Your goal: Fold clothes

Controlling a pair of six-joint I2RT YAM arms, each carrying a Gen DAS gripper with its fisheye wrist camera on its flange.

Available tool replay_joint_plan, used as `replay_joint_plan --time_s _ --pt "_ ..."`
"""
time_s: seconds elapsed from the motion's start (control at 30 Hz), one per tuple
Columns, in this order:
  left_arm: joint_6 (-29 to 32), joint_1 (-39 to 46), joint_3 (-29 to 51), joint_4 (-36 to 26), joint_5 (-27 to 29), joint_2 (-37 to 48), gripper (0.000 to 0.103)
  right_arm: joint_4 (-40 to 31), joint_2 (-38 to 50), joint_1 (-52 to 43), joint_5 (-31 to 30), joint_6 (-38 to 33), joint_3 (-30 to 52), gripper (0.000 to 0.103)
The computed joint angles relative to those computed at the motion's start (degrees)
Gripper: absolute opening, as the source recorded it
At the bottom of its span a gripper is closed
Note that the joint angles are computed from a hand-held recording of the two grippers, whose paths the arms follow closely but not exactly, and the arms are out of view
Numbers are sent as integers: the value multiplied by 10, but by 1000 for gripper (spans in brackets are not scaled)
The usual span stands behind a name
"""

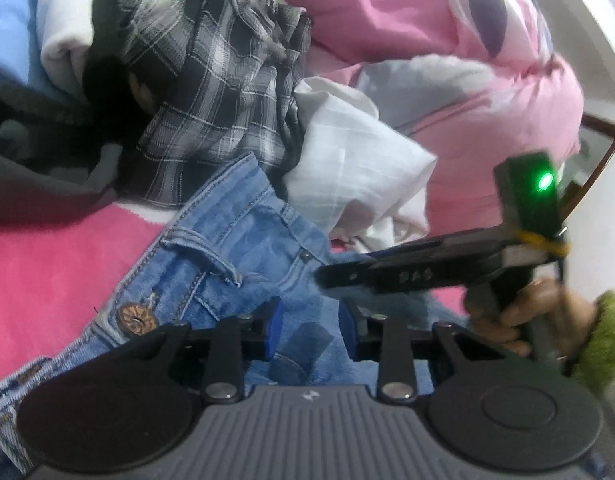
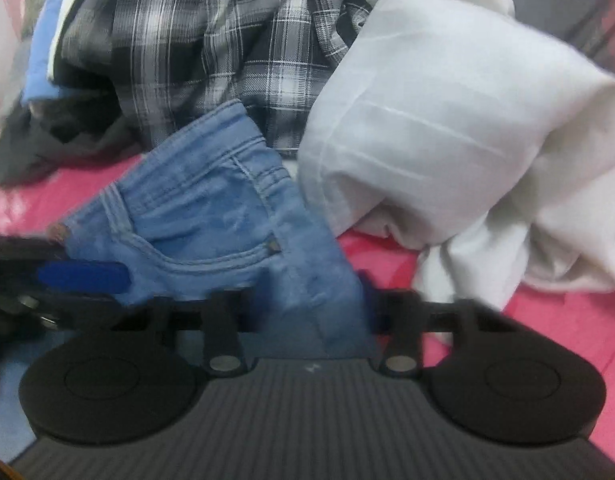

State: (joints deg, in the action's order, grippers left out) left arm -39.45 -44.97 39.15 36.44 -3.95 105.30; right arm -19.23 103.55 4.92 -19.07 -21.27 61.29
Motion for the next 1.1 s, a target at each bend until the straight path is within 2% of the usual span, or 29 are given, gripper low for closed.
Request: replay_joint_plan --time_s 0.03,0.07,0.2,0.33,0.43,0.6,0.63,0.73,0.83,0.93,1.0,1.1 --pt "5 -4 5 -10 -10 1 30 14 -15 7 19 7 -16 11" --pt "8 -6 6 -13 -19 1 30 28 -34 16 33 6 -34 7" --pt "17 -13 9 -25 -53 -2 31 128 -134 56 106 -23 -131 5" --pt "22 -19 14 -35 -80 -1 26 219 -161 84 157 -56 -187 5" --pt "23 -19 17 -38 -87 2 26 291 -122 114 210 -95 -212 5" --pt "18 -11 32 -50 -80 15 21 337 -34 98 195 -66 -197 7" --pt "20 -12 34 -52 -82 16 21 328 -34 91 184 -51 -192 9" --pt "25 -15 36 -57 -87 17 21 219 -50 35 113 40 -136 31" --pt "23 -15 36 -55 -87 18 21 151 -97 -30 67 138 -111 35" --pt "24 -19 38 -59 -94 19 21 79 -181 -115 8 220 -106 40" --pt "25 -20 38 -62 -96 18 22 12 -248 -174 -25 247 -108 40" --pt "23 -19 38 -61 -92 16 25 -106 -324 -305 -104 229 -86 42"
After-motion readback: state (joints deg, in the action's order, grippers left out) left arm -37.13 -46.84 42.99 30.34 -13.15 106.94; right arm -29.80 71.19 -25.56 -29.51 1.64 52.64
